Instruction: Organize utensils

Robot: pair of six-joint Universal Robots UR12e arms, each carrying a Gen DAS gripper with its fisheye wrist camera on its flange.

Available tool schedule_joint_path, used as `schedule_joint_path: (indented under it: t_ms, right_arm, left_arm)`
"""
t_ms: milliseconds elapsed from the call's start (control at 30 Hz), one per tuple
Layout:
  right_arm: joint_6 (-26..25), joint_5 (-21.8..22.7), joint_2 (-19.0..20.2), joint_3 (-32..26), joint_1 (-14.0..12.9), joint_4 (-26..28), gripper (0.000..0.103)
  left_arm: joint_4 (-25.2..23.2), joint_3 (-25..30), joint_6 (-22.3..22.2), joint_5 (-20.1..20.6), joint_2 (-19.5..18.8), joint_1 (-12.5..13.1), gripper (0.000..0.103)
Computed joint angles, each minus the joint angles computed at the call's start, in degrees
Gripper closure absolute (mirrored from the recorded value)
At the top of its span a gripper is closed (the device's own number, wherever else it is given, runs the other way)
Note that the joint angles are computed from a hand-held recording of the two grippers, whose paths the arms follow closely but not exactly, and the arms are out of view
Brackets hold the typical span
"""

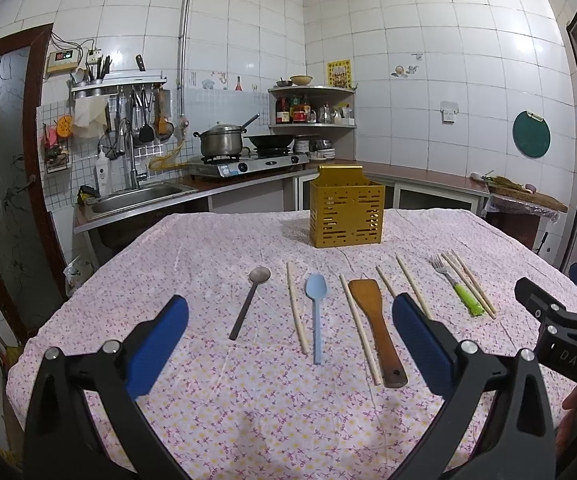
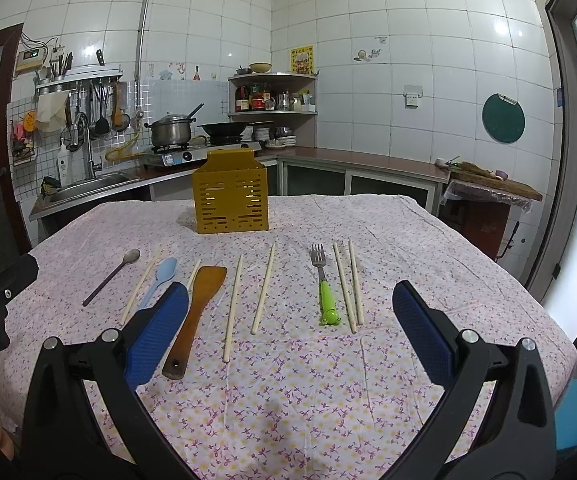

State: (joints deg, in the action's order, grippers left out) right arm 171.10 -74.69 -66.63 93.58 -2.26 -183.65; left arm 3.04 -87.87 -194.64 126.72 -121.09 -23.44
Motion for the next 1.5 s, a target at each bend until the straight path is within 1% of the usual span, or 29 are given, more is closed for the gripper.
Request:
schedule_joint_path:
  t_ms: [233,400,567,633,733,833,900,967,1067,1167,1233,1300,1400,1500]
  right_arm:
    - [0.02,-0.11,-0.04,0.14,0.0,0.06,0.004]
    - [-0.04,-0.57,0.65,-0.52,0.33,0.21,0.004]
    - [-0.14,-0.04,1.06,-1.24,0.36,1.28,0.004]
    - [-0.35,-0.58,1.4,-1.81,0.49,1.99,0.004]
    - [-0.74,-1.77,2.21,-3.09,0.72,3.06,0.004]
    - [-0.45,-1.84,3.05,-4.68,0.7,4.9,0.004]
    - [-0.31,-2.74,3.77,-5.8,0.91,5.93,0.004]
    - [-0.86,-3.38,4.64,-7.29,1.2,8.09,0.004]
    - [-1.12,-3.44,5.76,-9.24,1.47,11.32,0.004]
    - [-1.49,-5.46,7.01,-11.19,2.15,13.77,0.004]
    - [-2.09,-6.98,7.94,-12.75,2.63,15.66,0.004]
    - [-2.18,-6.38,8.76,-14.42,2.68,17.92,0.004]
    - [-1.78,-5.0,10.64,-18.2,2.66,23.17,0.004]
    - [-0.74,-3.86,12.6,-22.05,2.6,28.4,0.004]
  left_arm:
    - [-0.02,-0.12,0.16,-0.69,0.03,0.14,0.004]
    - [-0.49,-0.02,-0.11,-1.18,-0.1,0.42,0.003]
    - [-1.22,-0.09,-0.02,-3.1,0.01,1.03,0.004]
    - [-1.54,-0.03,-0.09,-3.85,-0.01,1.3,0.003]
    - [-3.13,0.45,-0.64,-5.36,-0.14,1.89,0.004]
    - [-5.45,1.51,-1.22,-5.88,-0.69,2.34,0.004]
    - [-7.28,2.18,-1.32,-7.6,-1.01,2.89,0.003]
    - [-8.58,2.8,-1.94,-8.99,-1.33,3.43,0.003]
    - [-9.76,3.76,-2.71,-9.99,-1.93,4.0,0.003]
    - [-11.23,4.79,-3.06,-10.66,-2.46,4.62,0.003]
    - [-13.2,5.81,-3.72,-11.36,-2.83,5.2,0.003]
    - [-15.6,7.06,-4.57,-11.57,-3.26,5.71,0.004]
    - [-19.85,9.46,-5.49,-12.22,-4.21,6.67,0.004]
    - [-23.2,11.45,-5.36,-14.57,-4.99,7.7,0.004]
